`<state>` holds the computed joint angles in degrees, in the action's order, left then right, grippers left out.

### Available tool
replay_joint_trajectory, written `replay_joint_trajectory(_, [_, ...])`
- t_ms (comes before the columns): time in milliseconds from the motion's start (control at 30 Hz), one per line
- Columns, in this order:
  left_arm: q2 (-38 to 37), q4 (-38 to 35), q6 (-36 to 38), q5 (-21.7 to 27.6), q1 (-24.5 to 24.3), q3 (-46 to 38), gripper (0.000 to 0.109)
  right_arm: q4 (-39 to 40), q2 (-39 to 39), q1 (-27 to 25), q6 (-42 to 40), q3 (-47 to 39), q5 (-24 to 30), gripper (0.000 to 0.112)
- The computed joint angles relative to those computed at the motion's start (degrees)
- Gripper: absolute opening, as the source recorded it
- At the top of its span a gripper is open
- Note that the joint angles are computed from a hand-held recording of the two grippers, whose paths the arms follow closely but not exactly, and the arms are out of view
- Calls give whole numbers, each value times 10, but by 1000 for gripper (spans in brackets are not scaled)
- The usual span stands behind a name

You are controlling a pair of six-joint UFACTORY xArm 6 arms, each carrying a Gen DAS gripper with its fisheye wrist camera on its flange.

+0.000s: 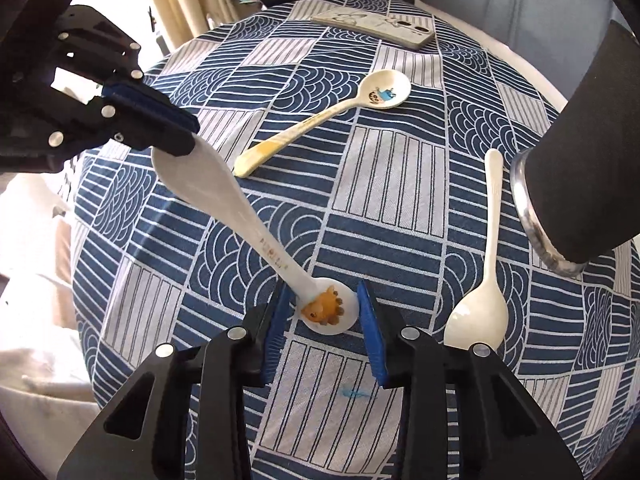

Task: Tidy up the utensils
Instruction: 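Grasp the white spoon's handle with the left tool while the right tool pinches its orange-figured bowl, then lift the white spoon with both tools and carry it over the black holder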

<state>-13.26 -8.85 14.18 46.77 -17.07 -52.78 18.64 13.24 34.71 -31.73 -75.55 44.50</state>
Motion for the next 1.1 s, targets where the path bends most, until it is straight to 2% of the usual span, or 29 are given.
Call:
replay_joint_trajectory(500, [-37, 13, 19, -7, -11, -21, 6, 191, -46, -33, -79, 28, 48, 28])
replay_joint_trajectory(700, [-46, 30, 27, -9, -29, -51, 7, 203, -73, -31, -99, 39, 37, 28])
replay_joint_trajectory(1100, [-49, 71, 10, -11, -71, -109, 7, 184, -135, -34, -71, 76, -42, 28])
